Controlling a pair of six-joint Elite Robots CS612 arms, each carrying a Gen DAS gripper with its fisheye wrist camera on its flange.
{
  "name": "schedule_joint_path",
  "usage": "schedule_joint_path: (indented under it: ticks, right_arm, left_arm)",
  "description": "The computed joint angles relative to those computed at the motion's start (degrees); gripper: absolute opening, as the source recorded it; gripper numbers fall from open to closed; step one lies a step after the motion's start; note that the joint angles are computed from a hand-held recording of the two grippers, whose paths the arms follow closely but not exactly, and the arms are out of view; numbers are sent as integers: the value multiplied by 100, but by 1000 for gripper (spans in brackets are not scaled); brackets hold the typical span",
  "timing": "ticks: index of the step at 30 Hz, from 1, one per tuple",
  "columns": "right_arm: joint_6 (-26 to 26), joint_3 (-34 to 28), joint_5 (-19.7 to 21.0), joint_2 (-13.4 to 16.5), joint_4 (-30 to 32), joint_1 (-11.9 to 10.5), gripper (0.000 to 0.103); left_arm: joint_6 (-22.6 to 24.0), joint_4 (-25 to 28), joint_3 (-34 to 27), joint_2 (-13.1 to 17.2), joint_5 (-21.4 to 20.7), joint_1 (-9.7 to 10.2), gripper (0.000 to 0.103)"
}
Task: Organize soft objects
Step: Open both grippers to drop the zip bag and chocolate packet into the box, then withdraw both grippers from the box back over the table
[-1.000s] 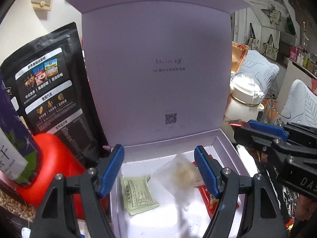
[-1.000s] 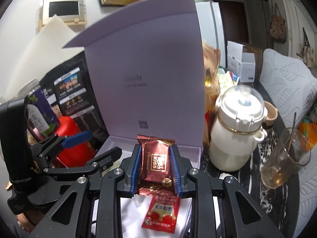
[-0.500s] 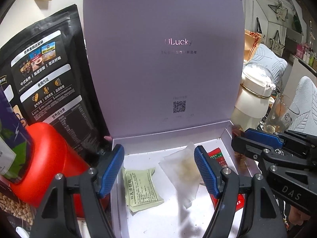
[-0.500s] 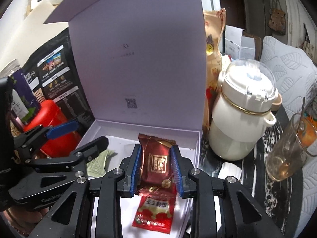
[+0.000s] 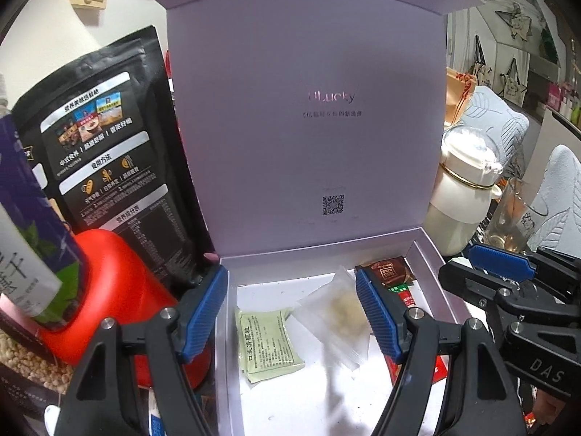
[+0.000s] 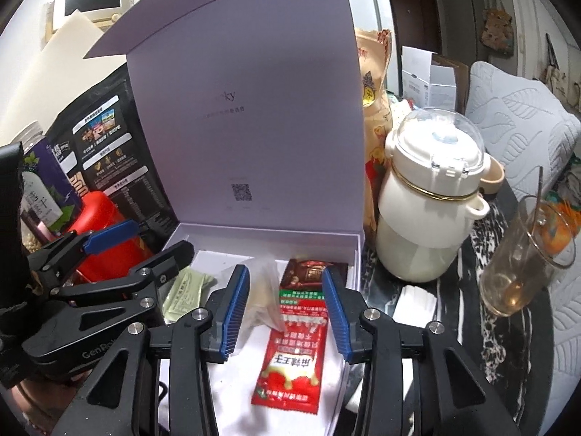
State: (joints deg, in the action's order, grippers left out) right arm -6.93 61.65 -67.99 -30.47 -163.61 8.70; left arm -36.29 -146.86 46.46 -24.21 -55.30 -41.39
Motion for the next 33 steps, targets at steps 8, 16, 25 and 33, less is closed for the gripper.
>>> schedule_joint_path:
  ticks: [8, 16, 25, 33]
  right_arm:
    - [-17, 338, -73, -247, -293, -19, 43]
    - [-28, 774, 2, -575, -737, -45, 47]
    - [-112, 1343, 110, -989, -1318, -51, 47]
    - [-127, 1876, 195, -1348, -1893, -66, 54]
  left_arm:
    - [-48, -90, 262, -224, 254, -97, 73]
    - [-18, -469, 727, -554, 591, -221, 73]
    - [28, -890, 1327, -971, 941, -371, 73]
    - [4, -1177, 1818, -1307, 1313, -552, 83]
